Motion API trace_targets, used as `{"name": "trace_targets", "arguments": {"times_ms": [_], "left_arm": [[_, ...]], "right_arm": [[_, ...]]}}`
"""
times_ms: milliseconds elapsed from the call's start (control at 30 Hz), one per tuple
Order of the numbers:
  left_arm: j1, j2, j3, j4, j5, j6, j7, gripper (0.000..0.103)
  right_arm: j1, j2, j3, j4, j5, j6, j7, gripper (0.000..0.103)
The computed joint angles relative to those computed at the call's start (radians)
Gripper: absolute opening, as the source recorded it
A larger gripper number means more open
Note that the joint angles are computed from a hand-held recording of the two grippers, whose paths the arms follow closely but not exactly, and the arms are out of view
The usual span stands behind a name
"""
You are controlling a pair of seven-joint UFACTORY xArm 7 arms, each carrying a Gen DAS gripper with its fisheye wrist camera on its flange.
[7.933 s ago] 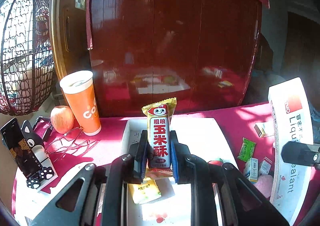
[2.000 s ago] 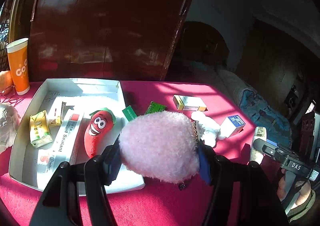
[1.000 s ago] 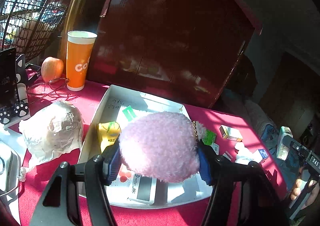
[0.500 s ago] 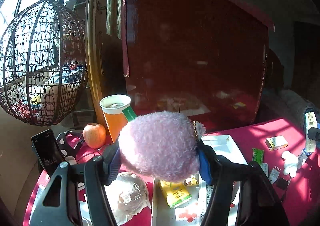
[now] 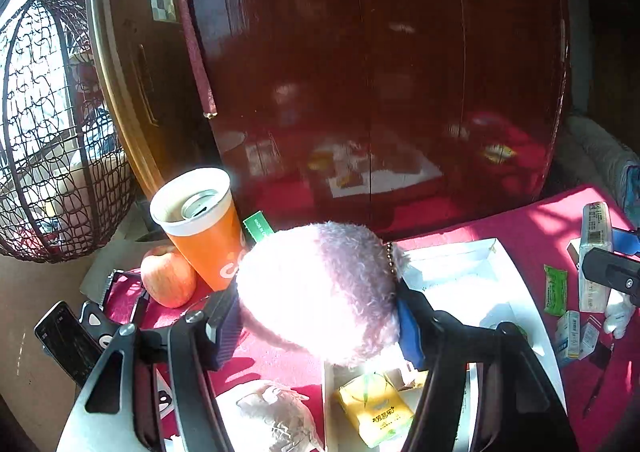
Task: Organize objects
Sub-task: 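Lift and carry the fluffy ball and tissue pack over the white tray with both tools, then lower the ball and tissue pack into the tray and open both tools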
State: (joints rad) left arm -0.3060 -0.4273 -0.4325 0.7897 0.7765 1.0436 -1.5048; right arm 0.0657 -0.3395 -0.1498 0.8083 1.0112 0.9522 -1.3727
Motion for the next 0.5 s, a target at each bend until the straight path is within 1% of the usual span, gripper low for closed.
{"name": "trace_targets", "arguments": {"times_ms": [67, 133, 267, 400, 467, 500], "left_arm": [[0.015, 0.076, 0.03, 0.002, -0.006, -0.088, -0.023, 0.064], [0.019, 0.143, 0.044, 0.017, 0.008, -0.12, -0.046, 0.064], [-0.013, 0.261, 0.066, 0.068, 0.053, -0.103, -0.079, 0.065], [-0.06, 0.317, 0.099, 0.102, 0.1, -0.073, -0.096, 0.069], [-0.082, 0.326, 0.115, 0.108, 0.116, -0.057, -0.113, 0.079], [-0.089, 0.329, 0.123, 0.112, 0.131, -0.05, -0.121, 0.089]], "right_arm": [[0.01, 0.057, 0.036, 0.008, -0.011, -0.051, 0.052, 0.078], [0.016, 0.113, 0.061, 0.021, -0.029, -0.076, 0.102, 0.078], [0.03, 0.16, 0.096, 0.015, -0.021, -0.153, 0.104, 0.078], [0.036, 0.193, 0.112, 0.021, 0.006, -0.195, 0.102, 0.078], [0.038, 0.208, 0.12, 0.024, 0.022, -0.219, 0.087, 0.08], [0.037, 0.214, 0.121, 0.023, 0.028, -0.225, 0.083, 0.08]]}}
